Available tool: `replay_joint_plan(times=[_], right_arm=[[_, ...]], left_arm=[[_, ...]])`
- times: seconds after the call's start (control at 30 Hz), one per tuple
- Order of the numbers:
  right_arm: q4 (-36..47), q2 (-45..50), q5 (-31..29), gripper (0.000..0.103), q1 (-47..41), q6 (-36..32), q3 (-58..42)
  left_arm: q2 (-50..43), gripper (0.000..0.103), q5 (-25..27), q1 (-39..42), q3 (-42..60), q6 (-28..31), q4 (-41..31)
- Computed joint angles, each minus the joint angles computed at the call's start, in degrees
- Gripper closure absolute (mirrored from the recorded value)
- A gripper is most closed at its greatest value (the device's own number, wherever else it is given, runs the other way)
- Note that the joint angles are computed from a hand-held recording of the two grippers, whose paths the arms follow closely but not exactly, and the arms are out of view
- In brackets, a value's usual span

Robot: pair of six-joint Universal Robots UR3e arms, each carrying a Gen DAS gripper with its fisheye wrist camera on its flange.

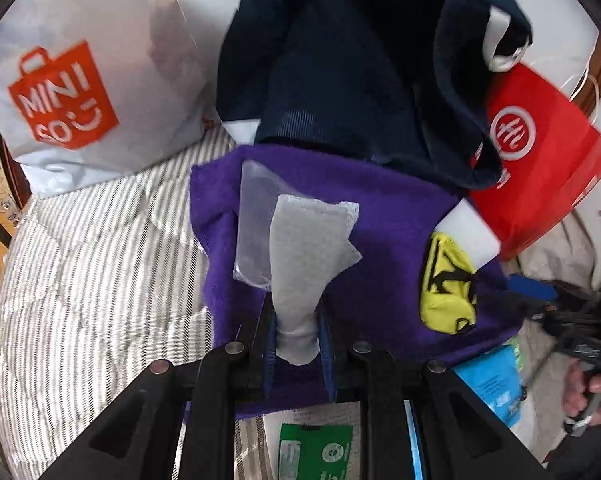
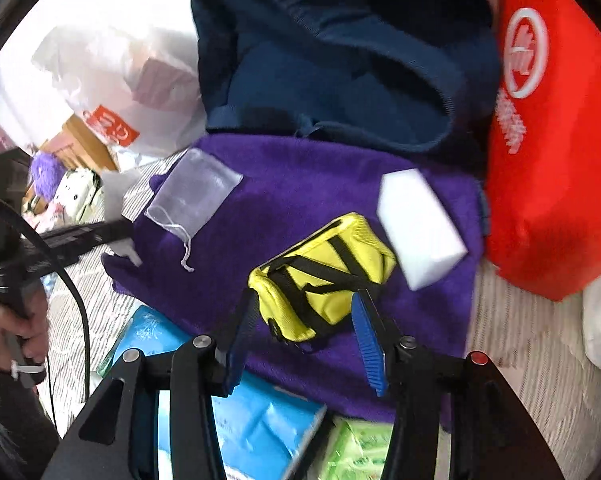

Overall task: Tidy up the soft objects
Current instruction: 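Carry the yellow pouch onto the purple towel with the right gripper while the left holds the cloth, then release the pouch with the right gripper while the left gripper sets the cloth on the towel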

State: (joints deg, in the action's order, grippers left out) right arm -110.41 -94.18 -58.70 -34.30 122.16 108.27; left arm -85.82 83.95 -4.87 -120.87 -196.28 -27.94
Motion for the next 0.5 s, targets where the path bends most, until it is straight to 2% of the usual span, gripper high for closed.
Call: replay_joint_plan(times=[0.13,0.3,0.5], right_arm=[[4.0,-3.8,1.6,0.049,-4.8,-3.4,1.0],[7.6,-5.8,2.0,0.049,-10.6,-6.9,1.6],[7.6,-4.7,0.6,0.049,-14.6,-7.4,2.6]], left_arm=[[-4.2,0.085,0.7,-0.7,1.4,-0.2,0.3],[-8.2,0.085,1.3,-1.4,3.3,-0.3,-0.2],[-11.4,0.084,3.1,-3.0,6.3,-1.4,-1.6]])
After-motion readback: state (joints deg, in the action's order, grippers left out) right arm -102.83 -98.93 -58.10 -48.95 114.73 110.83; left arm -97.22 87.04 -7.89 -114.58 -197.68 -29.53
